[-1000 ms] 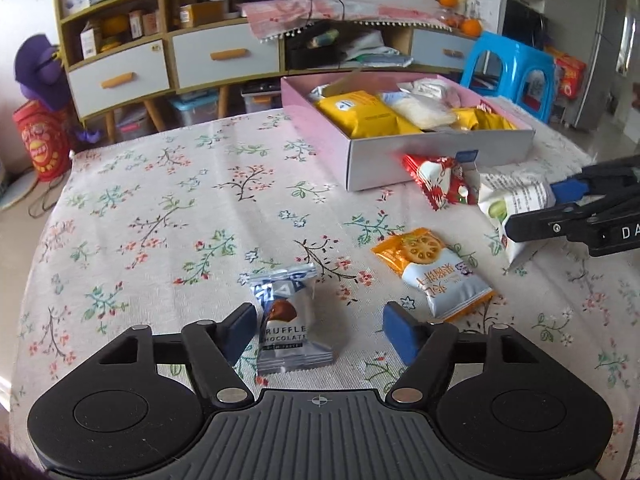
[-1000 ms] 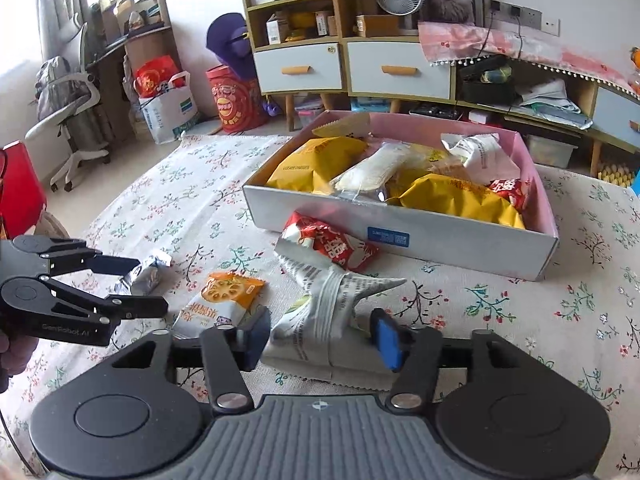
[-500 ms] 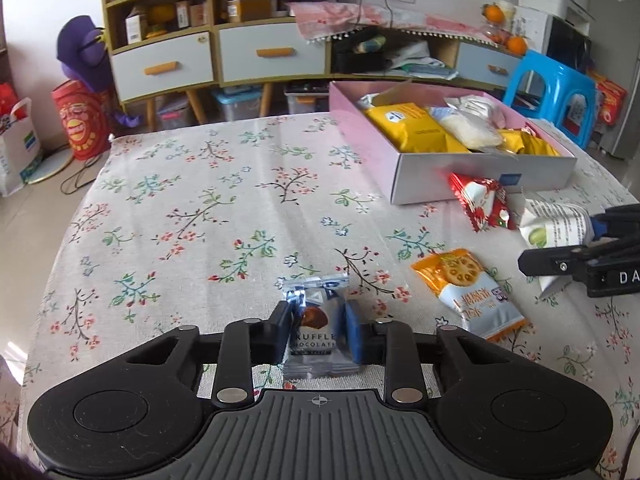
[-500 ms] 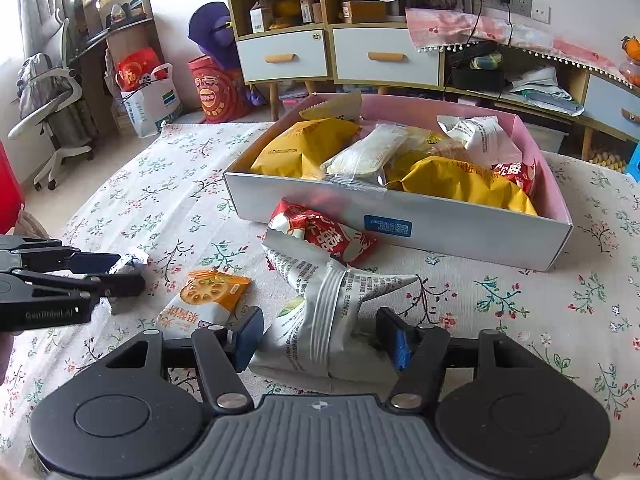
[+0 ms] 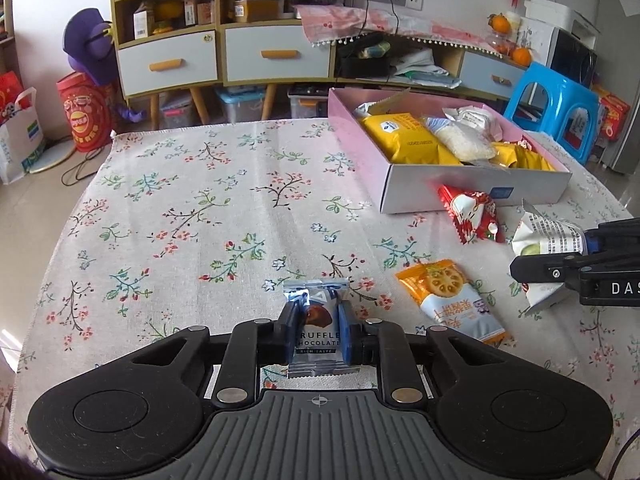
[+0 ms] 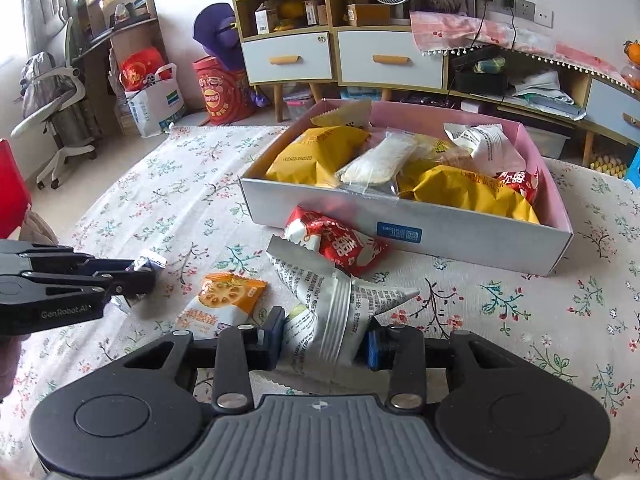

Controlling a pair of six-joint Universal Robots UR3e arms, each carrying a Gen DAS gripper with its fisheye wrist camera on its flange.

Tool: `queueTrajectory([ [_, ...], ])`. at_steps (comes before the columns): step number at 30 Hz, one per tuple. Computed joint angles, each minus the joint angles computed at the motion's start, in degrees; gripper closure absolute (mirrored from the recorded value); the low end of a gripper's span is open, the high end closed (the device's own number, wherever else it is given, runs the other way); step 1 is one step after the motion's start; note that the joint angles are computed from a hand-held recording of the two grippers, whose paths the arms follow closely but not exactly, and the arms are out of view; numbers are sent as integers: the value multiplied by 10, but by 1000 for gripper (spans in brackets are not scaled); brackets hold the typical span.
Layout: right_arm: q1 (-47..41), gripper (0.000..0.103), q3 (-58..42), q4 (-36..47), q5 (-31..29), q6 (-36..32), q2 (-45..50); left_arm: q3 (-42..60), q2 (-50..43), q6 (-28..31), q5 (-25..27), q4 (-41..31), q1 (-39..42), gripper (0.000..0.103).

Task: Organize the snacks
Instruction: 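Carry the truffle pack and newspaper-print bag over the pink box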

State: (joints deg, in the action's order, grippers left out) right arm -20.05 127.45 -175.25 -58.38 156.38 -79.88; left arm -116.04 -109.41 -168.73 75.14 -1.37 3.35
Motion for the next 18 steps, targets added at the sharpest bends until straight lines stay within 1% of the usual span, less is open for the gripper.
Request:
queueTrajectory([
  [10,-15,75,-2,19,21,7,-20,10,11,-28,-9,-4,-4,85],
  [18,-30,75,-7,35,49,9,-41,49,11,-67,-14,-23,-18,85],
])
